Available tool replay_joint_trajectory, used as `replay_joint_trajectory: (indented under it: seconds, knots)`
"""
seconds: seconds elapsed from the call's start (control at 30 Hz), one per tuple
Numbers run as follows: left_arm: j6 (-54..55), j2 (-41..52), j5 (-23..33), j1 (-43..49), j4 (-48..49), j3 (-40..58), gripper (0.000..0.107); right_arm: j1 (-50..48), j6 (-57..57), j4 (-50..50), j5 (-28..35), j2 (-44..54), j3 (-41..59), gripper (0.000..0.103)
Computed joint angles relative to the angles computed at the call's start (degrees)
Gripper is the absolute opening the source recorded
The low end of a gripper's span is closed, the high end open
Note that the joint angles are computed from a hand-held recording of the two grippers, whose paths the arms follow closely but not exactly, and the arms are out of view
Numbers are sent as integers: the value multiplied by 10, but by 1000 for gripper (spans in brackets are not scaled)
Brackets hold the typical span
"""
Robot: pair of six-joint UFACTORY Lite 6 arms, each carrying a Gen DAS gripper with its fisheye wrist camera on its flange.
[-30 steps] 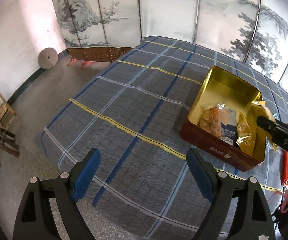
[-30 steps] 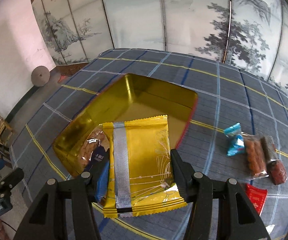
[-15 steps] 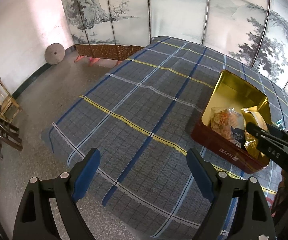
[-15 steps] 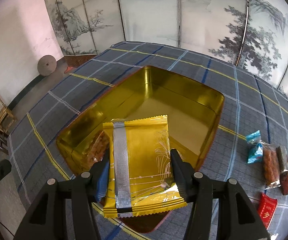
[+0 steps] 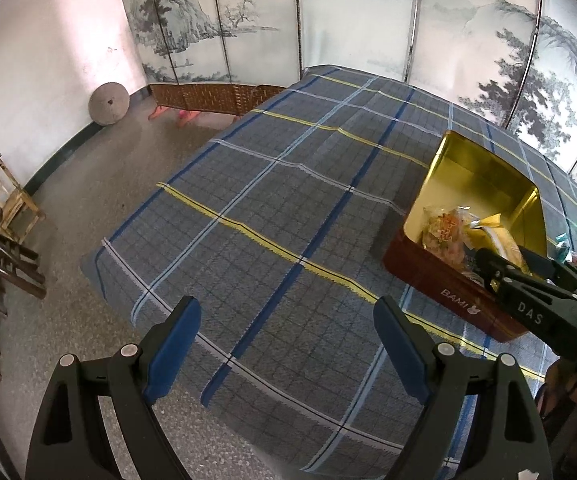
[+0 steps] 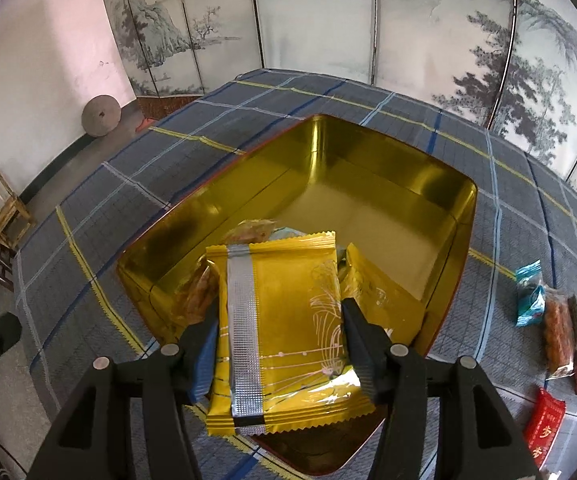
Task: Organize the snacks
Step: 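Lower the yellow packet into the tin and open the right gripper, then move the right gripper back to the pile and grasp a small clear snack packet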
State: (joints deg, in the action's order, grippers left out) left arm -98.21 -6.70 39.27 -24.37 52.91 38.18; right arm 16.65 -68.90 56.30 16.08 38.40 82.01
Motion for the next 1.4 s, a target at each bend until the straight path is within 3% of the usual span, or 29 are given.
replay_joint_trajectory:
  seconds: [0.1, 0.4, 0.7, 0.87, 1.03, 1.2, 1.3, 1.4]
  knots:
    - [-1, 10, 5, -11, -1, 9, 86, -4, -32, 25, 9, -9, -9, 64]
    - [-4, 40, 25, -55, -3, 54, 86, -61, -161, 97, 71, -93, -83, 65]
    - [17, 129, 41, -122, -8, 162, 86, -263, -324, 61, 184, -144, -124, 65]
    - [44, 187, 42, -148, -17, 236, 86, -383, -333, -20, 246, -79, -41, 65]
    - [72, 245, 49, -172, -33, 312, 86, -469, -306, -117, 339, 50, 130, 65]
    - [84, 285, 63, -195, -47, 358, 86, -496, -330, -165, 356, 123, 214, 65]
    - [96, 304, 72, -205, -59, 381, 86, -495, -359, -172, 348, 133, 216, 63]
    - [103, 318, 83, -214, -68, 399, 86, -487, -370, -182, 342, 145, 219, 49]
